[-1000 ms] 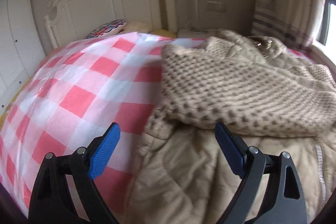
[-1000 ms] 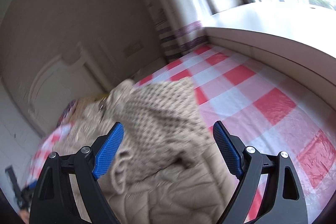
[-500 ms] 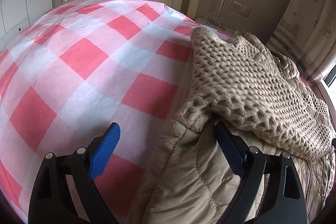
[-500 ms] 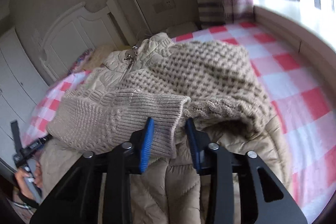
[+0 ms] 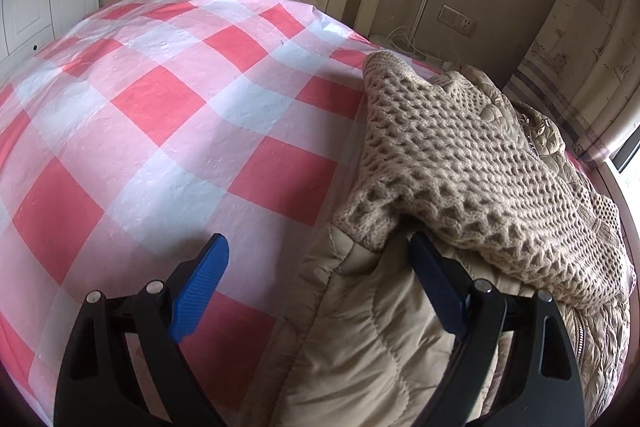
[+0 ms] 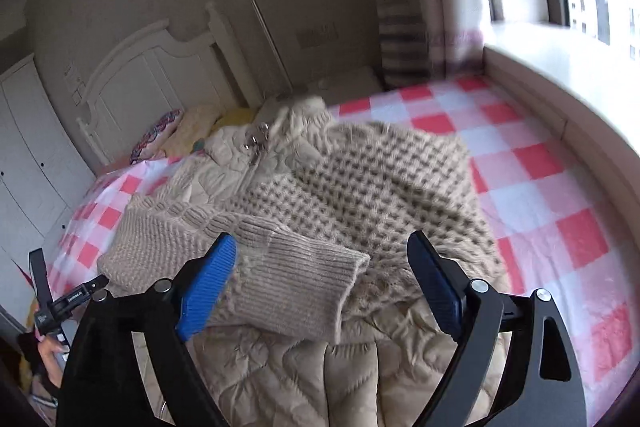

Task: Fold large clothes

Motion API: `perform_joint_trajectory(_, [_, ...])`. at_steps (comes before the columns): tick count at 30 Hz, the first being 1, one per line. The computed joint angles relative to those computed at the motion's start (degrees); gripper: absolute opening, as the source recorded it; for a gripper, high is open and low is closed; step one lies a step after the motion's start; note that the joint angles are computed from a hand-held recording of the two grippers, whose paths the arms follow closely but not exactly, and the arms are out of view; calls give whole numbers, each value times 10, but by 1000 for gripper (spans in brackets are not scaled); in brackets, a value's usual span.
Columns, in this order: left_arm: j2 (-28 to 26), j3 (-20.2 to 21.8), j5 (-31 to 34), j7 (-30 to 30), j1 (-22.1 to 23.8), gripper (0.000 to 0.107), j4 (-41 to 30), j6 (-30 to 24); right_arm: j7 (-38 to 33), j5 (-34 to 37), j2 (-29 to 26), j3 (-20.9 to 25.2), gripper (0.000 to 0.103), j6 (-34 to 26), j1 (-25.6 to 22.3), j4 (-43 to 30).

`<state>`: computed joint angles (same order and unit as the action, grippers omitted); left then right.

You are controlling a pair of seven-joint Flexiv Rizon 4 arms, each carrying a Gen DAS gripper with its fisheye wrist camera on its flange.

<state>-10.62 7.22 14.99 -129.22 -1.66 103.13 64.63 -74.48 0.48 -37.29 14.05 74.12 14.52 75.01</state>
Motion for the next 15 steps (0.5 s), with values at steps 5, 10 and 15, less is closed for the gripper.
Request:
perform_joint_trajectory(5, [2, 0, -9, -4, 4, 91, 11, 17, -64, 22, -39, 28, 43, -68, -7, -39])
perform_joint_trajectory(10, [0, -1, -14, 4, 4, 91, 9, 15, -94, 34, -12, 23, 15, -6, 1, -14])
perform_joint_trajectory(15, [0, 1, -12, -2, 2, 91, 10, 17, -63, -55, -16, -53, 14, 13, 60, -53])
